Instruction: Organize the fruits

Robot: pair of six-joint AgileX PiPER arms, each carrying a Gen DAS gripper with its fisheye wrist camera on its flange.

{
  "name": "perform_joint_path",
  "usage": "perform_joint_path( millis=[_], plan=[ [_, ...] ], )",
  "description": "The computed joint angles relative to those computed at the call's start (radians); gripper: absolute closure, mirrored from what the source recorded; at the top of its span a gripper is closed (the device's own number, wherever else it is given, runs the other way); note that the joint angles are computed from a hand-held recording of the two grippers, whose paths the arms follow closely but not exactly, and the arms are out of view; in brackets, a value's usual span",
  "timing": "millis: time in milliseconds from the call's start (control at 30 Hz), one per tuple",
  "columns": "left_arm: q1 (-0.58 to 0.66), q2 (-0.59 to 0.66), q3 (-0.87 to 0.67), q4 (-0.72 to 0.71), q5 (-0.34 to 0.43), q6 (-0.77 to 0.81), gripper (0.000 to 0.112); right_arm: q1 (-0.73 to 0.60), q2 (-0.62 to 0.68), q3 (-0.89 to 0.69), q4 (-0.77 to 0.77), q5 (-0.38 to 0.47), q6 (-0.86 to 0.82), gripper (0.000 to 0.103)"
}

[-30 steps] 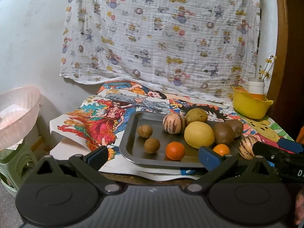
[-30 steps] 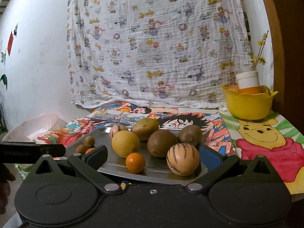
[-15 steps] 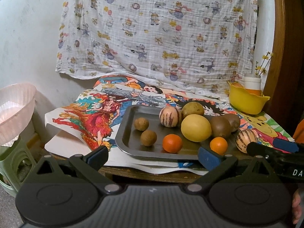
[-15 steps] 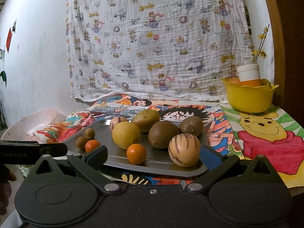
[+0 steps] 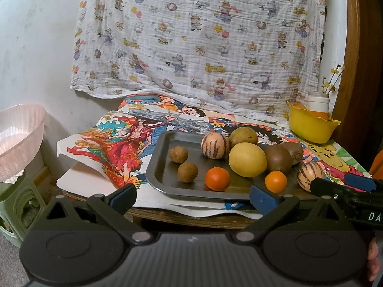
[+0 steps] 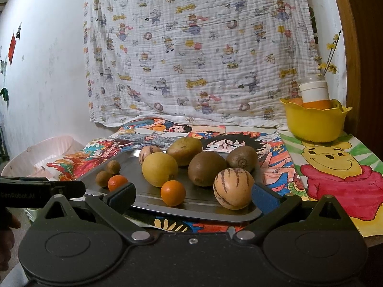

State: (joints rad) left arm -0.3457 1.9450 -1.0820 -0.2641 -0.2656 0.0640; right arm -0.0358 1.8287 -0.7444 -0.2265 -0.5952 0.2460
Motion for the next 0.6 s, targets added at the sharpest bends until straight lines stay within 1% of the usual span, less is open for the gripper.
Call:
perform_joint_path(
  millis=[600],
  plan=[
    [-0.002,0.001,0.002,-0.002,0.000,0.002,0.010,0.008,0.004,-0.002,0.003,0.003,-0.009,0.001]
  ],
)
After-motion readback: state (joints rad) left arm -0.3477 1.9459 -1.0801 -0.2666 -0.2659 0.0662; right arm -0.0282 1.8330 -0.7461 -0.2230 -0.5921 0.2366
